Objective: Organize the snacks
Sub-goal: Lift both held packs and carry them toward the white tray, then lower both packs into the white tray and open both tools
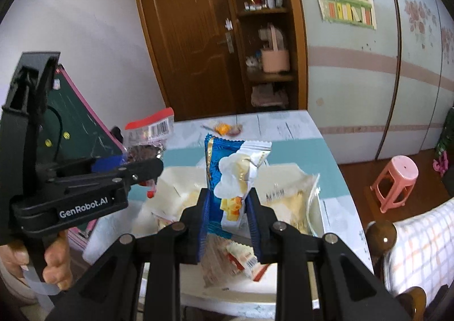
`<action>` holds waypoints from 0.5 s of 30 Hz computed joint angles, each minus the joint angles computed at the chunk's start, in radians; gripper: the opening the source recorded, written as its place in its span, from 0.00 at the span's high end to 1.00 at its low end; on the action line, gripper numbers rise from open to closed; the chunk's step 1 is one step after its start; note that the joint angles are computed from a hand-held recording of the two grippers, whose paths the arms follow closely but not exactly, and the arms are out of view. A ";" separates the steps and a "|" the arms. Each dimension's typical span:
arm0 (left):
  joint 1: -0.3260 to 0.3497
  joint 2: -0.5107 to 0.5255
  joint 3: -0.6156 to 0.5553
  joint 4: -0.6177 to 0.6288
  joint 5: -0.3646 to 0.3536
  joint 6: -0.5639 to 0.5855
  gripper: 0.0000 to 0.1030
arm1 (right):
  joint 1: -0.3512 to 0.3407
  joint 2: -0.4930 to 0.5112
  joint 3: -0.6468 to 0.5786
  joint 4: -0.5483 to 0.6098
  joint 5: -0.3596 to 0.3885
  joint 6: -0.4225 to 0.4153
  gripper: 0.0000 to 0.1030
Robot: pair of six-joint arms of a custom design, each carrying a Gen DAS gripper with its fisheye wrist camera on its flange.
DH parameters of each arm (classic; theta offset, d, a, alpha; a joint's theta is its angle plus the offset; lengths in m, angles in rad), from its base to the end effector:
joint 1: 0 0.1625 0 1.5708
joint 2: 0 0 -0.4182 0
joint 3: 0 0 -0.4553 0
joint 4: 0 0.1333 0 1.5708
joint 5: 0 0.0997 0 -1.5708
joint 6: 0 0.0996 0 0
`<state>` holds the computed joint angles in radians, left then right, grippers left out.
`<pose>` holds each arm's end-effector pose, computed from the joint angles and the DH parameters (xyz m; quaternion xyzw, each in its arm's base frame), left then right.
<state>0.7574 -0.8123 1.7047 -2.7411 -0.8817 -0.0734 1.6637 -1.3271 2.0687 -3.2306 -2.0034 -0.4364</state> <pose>-0.3665 -0.6172 0.0650 0.2935 0.8860 -0.2613 0.2462 0.1439 -0.5581 0.2851 0.1372 -0.8700 0.3936 0.2635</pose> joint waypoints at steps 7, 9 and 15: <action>0.015 0.026 -0.019 0.079 0.026 -0.044 0.56 | -0.026 0.002 0.004 0.060 -0.006 0.048 0.75; 0.019 0.030 -0.026 0.101 0.032 -0.061 0.54 | -0.031 0.004 0.004 0.071 -0.005 0.052 0.74; 0.030 0.026 -0.035 0.150 0.041 -0.116 0.10 | -0.034 0.006 -0.007 0.140 -0.037 0.109 0.54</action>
<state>0.7877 -0.7863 1.6701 -2.5914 -0.8411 -0.1897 1.6292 -1.3208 2.0612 -3.0907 -2.0402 -0.3270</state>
